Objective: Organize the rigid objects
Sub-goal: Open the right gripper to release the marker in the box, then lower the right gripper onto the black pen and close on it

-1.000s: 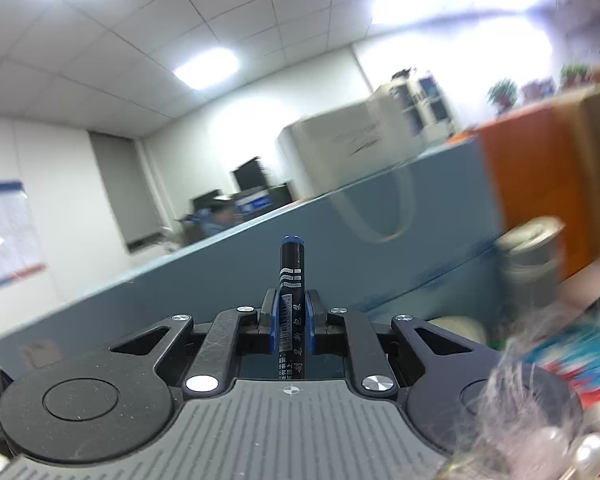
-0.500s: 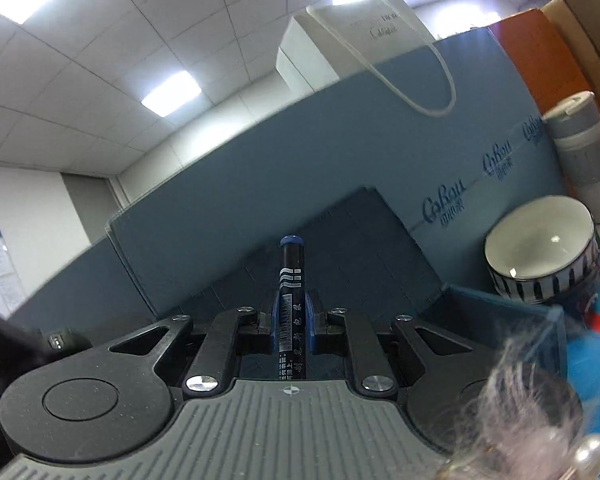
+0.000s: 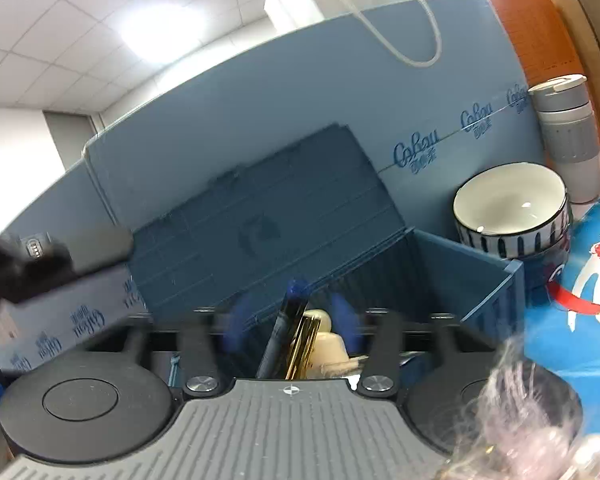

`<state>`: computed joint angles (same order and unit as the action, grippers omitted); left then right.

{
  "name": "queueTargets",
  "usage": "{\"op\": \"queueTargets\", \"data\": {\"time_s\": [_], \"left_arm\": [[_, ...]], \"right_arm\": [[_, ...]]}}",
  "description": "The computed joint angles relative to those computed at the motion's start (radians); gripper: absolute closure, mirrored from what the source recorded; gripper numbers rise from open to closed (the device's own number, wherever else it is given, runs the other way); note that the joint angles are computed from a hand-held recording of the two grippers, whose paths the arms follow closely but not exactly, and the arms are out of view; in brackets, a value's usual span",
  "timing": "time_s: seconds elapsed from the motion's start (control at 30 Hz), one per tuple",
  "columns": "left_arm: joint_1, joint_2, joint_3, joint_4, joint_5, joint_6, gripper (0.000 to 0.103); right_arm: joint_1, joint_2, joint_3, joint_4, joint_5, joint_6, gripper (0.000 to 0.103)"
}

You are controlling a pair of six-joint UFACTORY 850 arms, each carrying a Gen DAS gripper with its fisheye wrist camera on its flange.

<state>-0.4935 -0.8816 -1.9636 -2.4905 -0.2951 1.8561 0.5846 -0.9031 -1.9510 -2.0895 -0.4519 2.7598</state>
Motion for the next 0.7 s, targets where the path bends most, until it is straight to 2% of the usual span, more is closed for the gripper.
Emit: {"op": "queueTargets", "data": {"time_s": [0.2,0.37,0.43,0.53,0.63,0.7], "left_arm": [[-0.005,-0.020,-0.033,0.097,0.016,-0.084,0.006],[-0.009,-0.008,-0.012,0.002,0.004,0.014,0.006],[-0.012,-0.004,-0.006,-0.044,0.008,0.067,0.006],[-0.021,-0.008,-0.020,-0.078,0.044,0.119,0.006],[-0.035,-0.025,-0.060,-0.053,0.109,0.134,0.004],[-0.047,-0.033,-0.081,-0.084,0.146,0.199,0.003]], "right_arm": [[-0.004,0.042,0.058,-0.001,-0.014,0.005,0.044],[-0.005,0.093,0.142,-0.026,-0.050,0.026,0.030],[-0.010,0.131,0.205,-0.092,-0.073,0.094,0.018],[-0.022,0.197,0.304,-0.155,-0.124,0.142,0.011],[-0.042,0.267,0.399,-0.117,-0.166,0.103,0.007],[-0.057,0.310,0.457,-0.063,-0.195,0.065,0.007]]}}
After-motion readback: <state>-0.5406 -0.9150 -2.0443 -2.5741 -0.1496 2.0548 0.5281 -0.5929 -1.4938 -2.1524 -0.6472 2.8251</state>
